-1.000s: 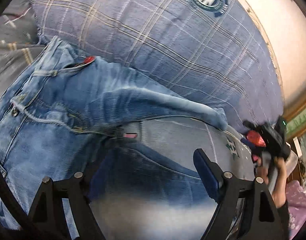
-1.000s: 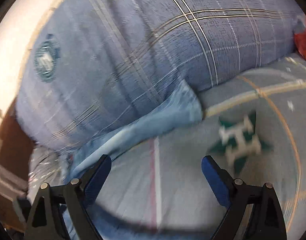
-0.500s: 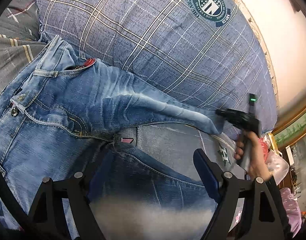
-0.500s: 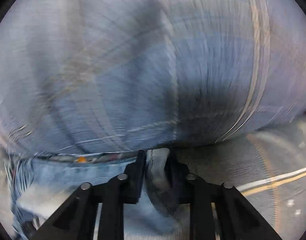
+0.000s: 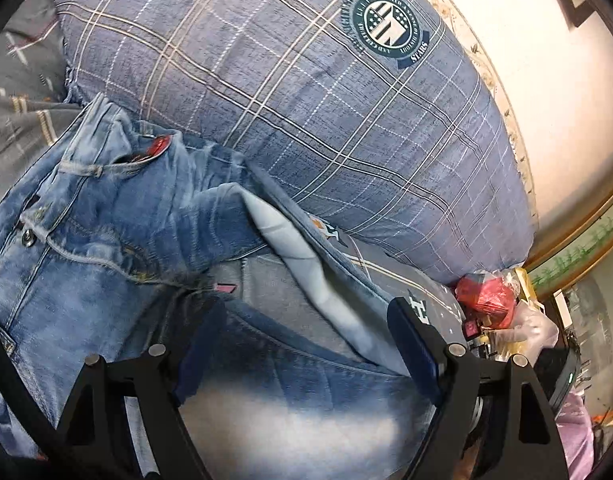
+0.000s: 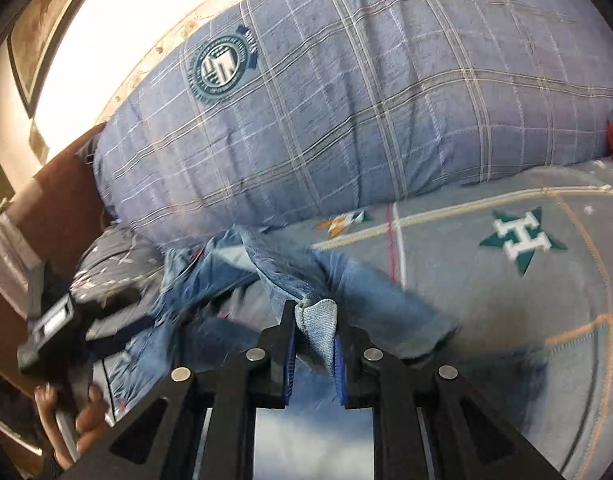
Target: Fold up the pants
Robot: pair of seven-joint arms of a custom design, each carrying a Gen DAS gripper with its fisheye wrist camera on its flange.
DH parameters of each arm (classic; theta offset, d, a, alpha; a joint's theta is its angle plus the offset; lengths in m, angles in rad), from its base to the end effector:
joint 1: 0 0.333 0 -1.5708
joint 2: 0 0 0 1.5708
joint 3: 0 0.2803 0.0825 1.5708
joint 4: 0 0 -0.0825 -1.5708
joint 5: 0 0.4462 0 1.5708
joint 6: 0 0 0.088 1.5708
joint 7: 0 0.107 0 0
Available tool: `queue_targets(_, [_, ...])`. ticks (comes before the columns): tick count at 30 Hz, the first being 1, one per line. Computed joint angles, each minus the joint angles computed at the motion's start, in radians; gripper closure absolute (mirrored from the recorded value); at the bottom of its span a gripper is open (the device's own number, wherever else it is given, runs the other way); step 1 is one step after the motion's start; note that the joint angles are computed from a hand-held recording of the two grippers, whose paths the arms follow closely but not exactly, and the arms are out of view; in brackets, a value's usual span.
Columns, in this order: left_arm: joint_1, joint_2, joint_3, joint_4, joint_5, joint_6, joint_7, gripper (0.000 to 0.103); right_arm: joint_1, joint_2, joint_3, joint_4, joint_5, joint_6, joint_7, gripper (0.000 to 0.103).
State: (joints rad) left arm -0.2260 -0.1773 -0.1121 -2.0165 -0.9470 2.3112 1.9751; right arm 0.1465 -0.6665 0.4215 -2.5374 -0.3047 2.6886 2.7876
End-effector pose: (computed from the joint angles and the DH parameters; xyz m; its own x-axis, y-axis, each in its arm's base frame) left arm 0.5723 -0.2212 0.5362 -0.3681 -0.6817 0.6322 -0.8760 0.0264 -0.4816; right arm 0.4059 0.2780 0.5110 -0.2259 -0.9066 -0.3564 -0.6024 0.4176 -0.6803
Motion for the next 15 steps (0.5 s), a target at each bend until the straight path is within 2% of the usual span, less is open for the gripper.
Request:
queue_targets(1, [-0.002, 0.016, -0.003, 0.026, 0.001, -0.012, -0.024, 0.02, -0.004, -0.018, 0.014, -0.003, -0.014, -0.017, 0.002, 0.086])
queue_targets(3, [-0.002, 0.076, -0.024, 0.109, 0.058, -0.041, -0.101, 0.02, 0.014, -0.045, -0.01, -0.038, 0.0, 0.034, -0.002, 0.086])
queue_targets(5, [-0.009, 0.161, -0.068, 0.224, 0.22, -0.051, -0.212, 0.02, 0.006, -0.064, -0.001, -0.052, 0.0, 0.04, -0.012, 0.086])
queue_targets(7, [-0.019, 0.248, -0.101, 0.331, 0.331, -0.084, -0.279, 0.02, 0.003, -0.075, 0.007, -0.065, 0.012, 0.064, -0.007, 0.086])
queue_targets(11, [-0.049, 0.466, -0.145, 0.568, 0.536, -0.203, -0.496, 0.021, 0.018, -0.088, -0.015, -0.099, 0.063, 0.103, -0.028, 0.086])
queue_targets(12, [-0.055, 0.493, -0.15, 0.596, 0.575, -0.205, -0.539, 0.035, 0.022, -0.095, -0.02, -0.11, 0.076, 0.116, -0.036, 0.086])
queue_targets(13, [-0.065, 0.523, -0.149, 0.627, 0.627, -0.205, -0.587, 0.064, 0.035, -0.101, -0.035, -0.122, 0.091, 0.129, -0.057, 0.086])
queue_targets(14, [-0.075, 0.549, -0.148, 0.661, 0.684, -0.216, -0.616, 0.083, 0.035, -0.103, -0.038, -0.125, 0.103, 0.128, -0.072, 0.086])
queue_targets(15, [-0.078, 0.559, -0.148, 0.676, 0.721, -0.221, -0.642, 0.096, 0.033, -0.108, -0.042, -0.134, 0.115, 0.131, -0.082, 0.086])
